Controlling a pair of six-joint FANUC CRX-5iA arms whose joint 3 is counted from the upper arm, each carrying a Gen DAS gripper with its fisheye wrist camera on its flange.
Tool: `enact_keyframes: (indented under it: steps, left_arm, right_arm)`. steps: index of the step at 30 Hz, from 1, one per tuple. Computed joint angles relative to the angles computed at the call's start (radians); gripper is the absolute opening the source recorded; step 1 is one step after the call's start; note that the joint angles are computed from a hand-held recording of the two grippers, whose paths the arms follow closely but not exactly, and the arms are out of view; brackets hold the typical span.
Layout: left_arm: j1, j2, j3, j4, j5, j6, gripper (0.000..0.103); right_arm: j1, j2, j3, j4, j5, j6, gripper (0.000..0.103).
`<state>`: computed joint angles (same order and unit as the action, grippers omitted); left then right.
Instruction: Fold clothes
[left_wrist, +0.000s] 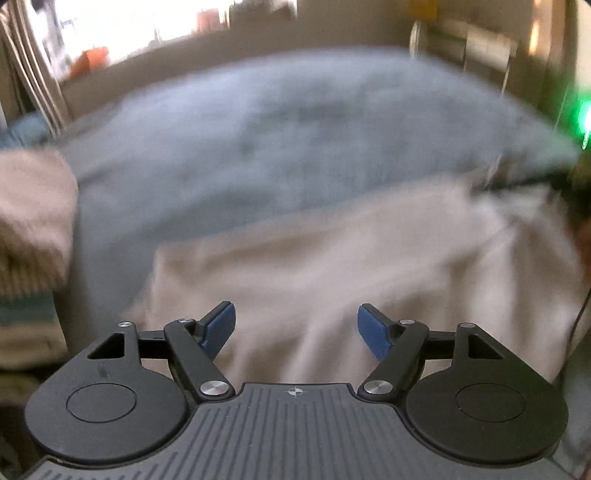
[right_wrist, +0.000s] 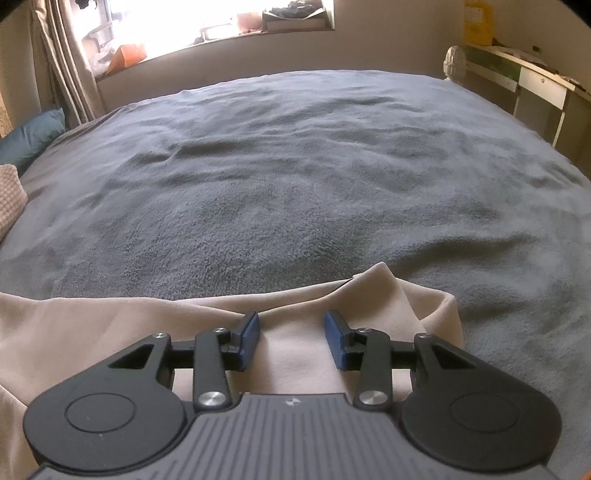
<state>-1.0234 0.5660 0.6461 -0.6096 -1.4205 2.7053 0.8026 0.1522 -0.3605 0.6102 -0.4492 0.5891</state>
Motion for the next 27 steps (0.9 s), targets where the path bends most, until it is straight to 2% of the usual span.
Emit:
enact_keyframes:
  steps: [6,8,11,14,27]
  left_arm:
    - [0.042,-0.049,-0.105,0.085,0.089,0.100,0.080]
    - [0.039,-0.042,-0.095,0.084,0.079,0.098,0.082]
    - [0.032,-0.022,-0.069,0.084,0.049,0.076,0.091]
    - [0.022,-0.001,-0.041,0.078,0.016,0.056,0.094]
    - [0.040,0.000,-0.040,0.110,0.019,0.084,0.103]
  right_arm:
    - [0.003,0.000,0.004,-0.002,-0.011,0.001,0.042]
    - [0.005,0.000,0.003,0.004,-0.013,-0.008,0.042]
    - [0.006,0.000,0.001,0.011,-0.015,-0.019,0.042]
    - [0.004,-0.001,-0.001,0.012,-0.011,-0.023,0.042]
    - [0.008,0.003,0.003,0.021,-0.023,-0.040,0.042]
